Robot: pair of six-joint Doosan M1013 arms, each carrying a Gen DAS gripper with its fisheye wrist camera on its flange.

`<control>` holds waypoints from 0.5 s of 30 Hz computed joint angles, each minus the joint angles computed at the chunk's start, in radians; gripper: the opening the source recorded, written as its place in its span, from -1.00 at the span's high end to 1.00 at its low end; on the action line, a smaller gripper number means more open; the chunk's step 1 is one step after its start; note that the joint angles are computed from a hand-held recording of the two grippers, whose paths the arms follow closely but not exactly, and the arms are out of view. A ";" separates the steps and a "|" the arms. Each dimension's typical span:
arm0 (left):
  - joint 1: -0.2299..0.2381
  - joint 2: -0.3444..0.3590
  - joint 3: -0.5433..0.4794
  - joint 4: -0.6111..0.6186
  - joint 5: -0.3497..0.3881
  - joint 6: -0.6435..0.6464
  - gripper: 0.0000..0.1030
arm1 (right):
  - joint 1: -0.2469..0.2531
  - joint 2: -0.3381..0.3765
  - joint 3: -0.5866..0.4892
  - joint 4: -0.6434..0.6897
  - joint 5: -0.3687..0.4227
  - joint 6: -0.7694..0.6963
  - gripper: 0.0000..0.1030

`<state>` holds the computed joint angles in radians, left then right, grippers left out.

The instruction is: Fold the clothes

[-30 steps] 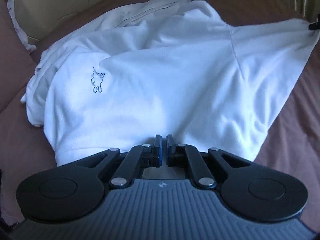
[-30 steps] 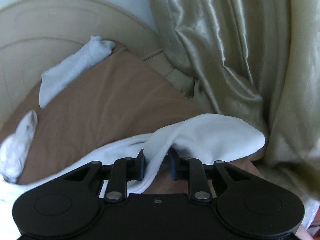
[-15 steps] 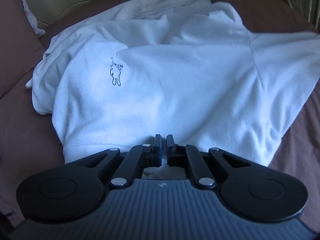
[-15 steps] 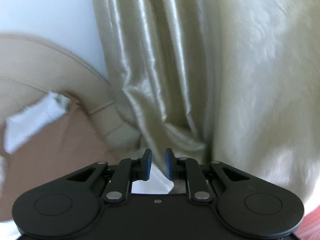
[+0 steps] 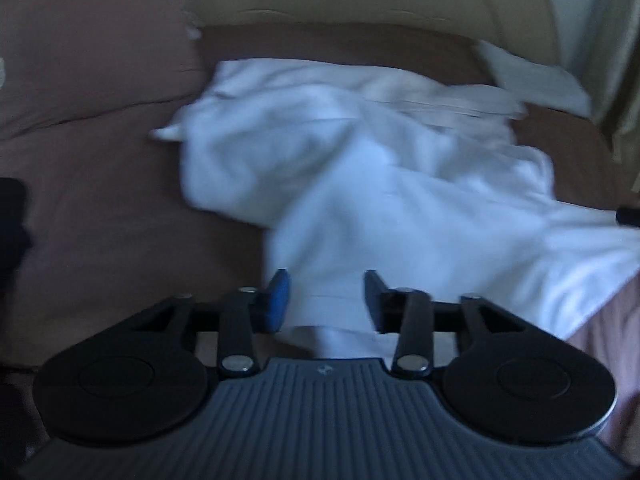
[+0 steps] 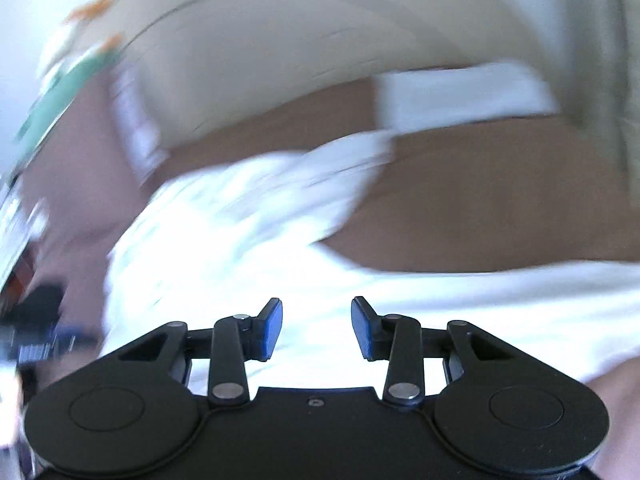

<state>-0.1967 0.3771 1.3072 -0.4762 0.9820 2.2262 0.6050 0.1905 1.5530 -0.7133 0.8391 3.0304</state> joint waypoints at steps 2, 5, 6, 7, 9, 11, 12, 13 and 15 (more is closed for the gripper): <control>0.015 0.018 -0.020 0.015 0.013 -0.032 -0.03 | 0.008 0.052 -0.060 0.053 -0.030 -0.147 0.11; 0.043 0.070 -0.068 -0.060 0.133 -0.100 -0.43 | 0.011 0.103 -0.116 0.151 -0.088 -0.315 -0.01; 0.050 0.089 -0.082 -0.092 0.177 -0.122 -0.48 | 0.010 0.115 -0.129 0.188 -0.106 -0.365 -0.01; 0.055 0.108 -0.094 -0.125 0.221 -0.142 -0.48 | 0.013 0.129 -0.145 0.205 -0.111 -0.393 -0.01; 0.048 0.121 -0.085 -0.149 0.224 -0.139 -0.25 | 0.019 0.155 -0.175 0.231 -0.120 -0.441 -0.02; 0.035 0.127 -0.073 -0.153 0.205 -0.131 0.27 | 0.021 0.178 -0.200 0.249 -0.126 -0.492 -0.05; 0.031 0.131 -0.074 -0.156 0.204 -0.141 0.32 | 0.021 0.189 -0.211 0.251 -0.122 -0.515 -0.06; 0.032 0.137 -0.081 -0.176 0.214 -0.150 0.39 | 0.025 0.199 -0.223 0.243 -0.112 -0.537 -0.12; 0.037 0.153 -0.106 -0.225 0.250 -0.161 0.71 | 0.026 0.204 -0.228 0.252 -0.120 -0.605 -0.27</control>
<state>-0.1598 0.5300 1.2009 -0.7009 1.2321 2.0651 0.6313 0.3947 1.3254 -0.4610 0.7188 2.4252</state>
